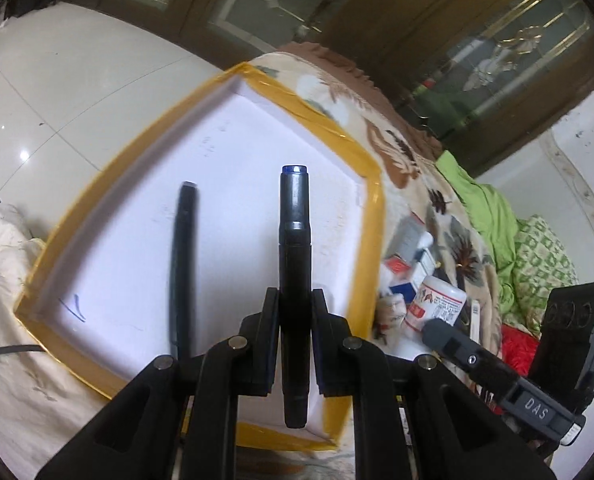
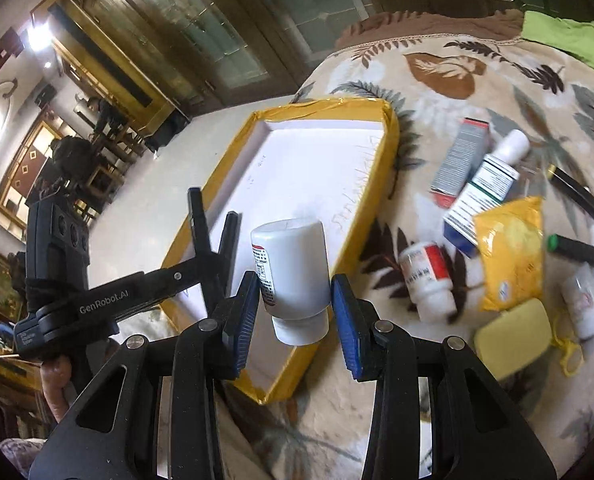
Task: Organize objects
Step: 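Place the black marker in the tray with the left gripper while the right gripper lowers the white bottle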
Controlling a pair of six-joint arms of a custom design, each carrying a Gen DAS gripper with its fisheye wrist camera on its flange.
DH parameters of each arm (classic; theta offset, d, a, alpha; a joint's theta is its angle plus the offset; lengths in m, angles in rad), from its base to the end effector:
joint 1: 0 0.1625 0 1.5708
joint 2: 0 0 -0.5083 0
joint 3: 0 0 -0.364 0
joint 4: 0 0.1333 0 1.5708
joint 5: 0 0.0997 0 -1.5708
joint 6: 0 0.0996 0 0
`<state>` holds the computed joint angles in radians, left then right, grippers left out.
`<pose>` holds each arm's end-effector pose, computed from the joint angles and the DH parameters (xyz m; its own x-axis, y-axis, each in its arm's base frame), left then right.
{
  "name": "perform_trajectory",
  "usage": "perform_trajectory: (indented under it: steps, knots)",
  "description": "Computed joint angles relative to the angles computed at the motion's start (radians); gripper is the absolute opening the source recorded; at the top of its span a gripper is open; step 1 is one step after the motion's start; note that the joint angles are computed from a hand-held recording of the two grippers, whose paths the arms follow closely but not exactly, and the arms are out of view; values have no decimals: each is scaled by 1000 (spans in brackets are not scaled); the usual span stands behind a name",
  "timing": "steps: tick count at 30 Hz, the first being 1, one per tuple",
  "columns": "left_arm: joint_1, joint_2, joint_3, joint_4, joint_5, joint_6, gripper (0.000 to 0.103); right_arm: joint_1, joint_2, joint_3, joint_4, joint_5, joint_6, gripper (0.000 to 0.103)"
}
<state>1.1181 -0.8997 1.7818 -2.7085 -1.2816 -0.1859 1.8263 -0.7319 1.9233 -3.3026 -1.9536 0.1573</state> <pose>-0.1468 -0.6715 0.2124 -0.9563 0.1875 -0.2244 0.2508 0.9206 -0.2995 0.2562 -0.6007 0.1361 -0.9683 0.0821 0.2357 -0.0658 0.8270 -0.5583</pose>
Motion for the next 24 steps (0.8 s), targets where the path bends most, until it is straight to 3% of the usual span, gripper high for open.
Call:
perform_trajectory:
  steps: [11, 24]
  knots:
    - [11, 30, -39, 63, 59, -21, 13, -26, 49, -115, 99, 13, -1, 37]
    - [12, 71, -84, 141, 154, -57, 13, -37, 129, -241, 166, -43, -68, 37]
